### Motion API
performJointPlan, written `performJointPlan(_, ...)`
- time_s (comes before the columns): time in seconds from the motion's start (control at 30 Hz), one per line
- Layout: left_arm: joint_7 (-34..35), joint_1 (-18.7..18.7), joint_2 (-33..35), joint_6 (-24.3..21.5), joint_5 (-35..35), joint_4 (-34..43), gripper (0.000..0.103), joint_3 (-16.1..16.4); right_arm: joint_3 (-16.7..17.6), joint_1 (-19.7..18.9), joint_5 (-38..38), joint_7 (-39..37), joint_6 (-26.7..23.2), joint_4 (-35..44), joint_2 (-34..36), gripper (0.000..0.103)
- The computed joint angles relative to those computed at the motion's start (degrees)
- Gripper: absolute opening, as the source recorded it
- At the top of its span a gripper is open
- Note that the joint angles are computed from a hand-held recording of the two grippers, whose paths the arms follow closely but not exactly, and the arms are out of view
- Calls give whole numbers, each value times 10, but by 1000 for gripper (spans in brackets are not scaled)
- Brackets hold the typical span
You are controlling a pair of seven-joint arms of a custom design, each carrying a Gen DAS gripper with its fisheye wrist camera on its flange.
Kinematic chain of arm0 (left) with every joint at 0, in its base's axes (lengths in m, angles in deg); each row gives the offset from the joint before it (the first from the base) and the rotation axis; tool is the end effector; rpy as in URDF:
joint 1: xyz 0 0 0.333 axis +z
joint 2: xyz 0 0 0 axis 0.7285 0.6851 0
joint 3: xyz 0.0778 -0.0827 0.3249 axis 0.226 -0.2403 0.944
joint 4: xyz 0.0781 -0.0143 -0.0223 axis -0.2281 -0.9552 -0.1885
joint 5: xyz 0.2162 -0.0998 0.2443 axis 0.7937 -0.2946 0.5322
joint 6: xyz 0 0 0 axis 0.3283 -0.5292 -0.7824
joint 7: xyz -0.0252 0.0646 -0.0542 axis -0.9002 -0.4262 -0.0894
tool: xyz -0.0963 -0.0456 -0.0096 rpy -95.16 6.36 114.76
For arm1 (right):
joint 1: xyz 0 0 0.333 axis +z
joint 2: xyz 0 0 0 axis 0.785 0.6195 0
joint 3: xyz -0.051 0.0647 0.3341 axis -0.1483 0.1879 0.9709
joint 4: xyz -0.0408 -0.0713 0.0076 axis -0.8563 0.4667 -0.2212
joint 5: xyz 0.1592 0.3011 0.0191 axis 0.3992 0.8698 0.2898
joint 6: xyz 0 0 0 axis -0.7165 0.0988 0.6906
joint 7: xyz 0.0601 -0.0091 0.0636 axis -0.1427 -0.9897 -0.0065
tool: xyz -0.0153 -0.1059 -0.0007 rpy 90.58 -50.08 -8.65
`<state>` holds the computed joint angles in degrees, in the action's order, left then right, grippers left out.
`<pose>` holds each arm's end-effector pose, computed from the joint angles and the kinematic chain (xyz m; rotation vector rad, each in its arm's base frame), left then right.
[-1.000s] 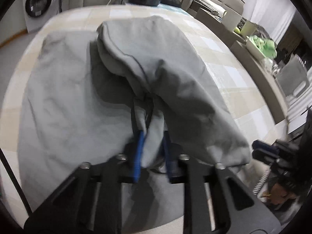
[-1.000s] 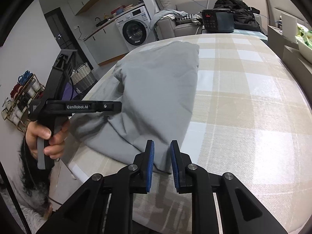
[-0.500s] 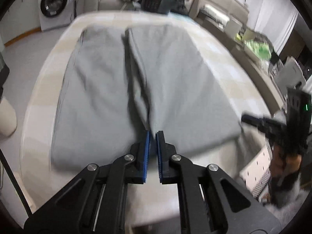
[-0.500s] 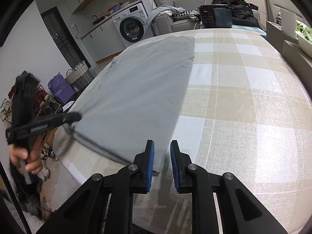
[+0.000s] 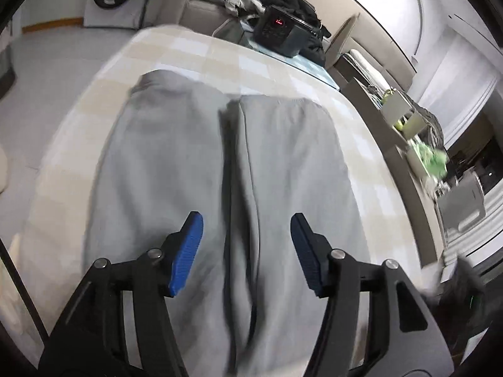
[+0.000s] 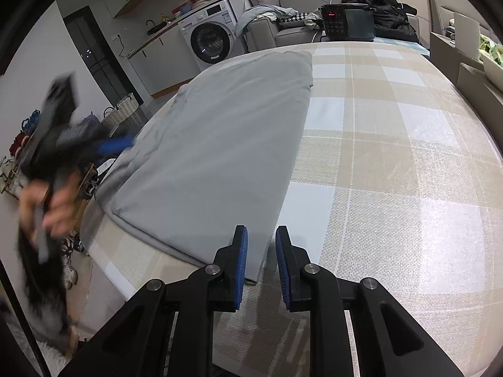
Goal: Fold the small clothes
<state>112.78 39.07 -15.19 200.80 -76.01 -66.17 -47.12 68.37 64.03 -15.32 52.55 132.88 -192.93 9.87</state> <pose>0.5492 -0.1856 0.5976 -2.0985 1.9450 -1.0925 0.5033 0.0921 0.5311 -1.8549 1.5176 -0.2161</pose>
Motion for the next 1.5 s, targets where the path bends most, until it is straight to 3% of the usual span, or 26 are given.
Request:
performJointPlan(0.13,-69,3,126,-77,49,162,55,2,-3,-4,-6,12,5,-2,2,24)
performJointPlan(0.3,-96,7,174,-87,94,231,52,-16,-10,-11,33,-5,0,3,8,31)
performJointPlan(0.43,-71,22,164,-81,80,209,52,-34,-12,-15,85,-37,-7,21,21,41)
performJointPlan(0.73,-33,37,185,-72,32,227,51,-52,2,-17,89,-47,-11,35,32,42)
performJointPlan(0.83,-36,31,206,-89,32,258,29,-54,3,-15,87,-46,-9,32,30,43)
performJointPlan(0.9,-49,21,212,-84,48,265,5,-46,3,-14,86,-45,-8,33,30,43)
performJointPlan(1.13,-11,38,168,-26,31,220,3,-64,3,-13,82,-40,-9,33,30,43)
performJointPlan(1.3,11,38,120,-44,54,202,3,-40,3,-12,81,-42,-13,33,29,43)
performJointPlan(1.4,-28,29,110,-61,114,195,3,-4,4,-11,82,-44,-16,35,31,43)
performJointPlan(1.47,-70,23,126,-103,166,211,3,19,5,-10,78,-41,-16,36,31,43)
performJointPlan(1.5,-73,31,129,-108,162,207,4,17,6,-10,77,-41,-17,36,31,43)
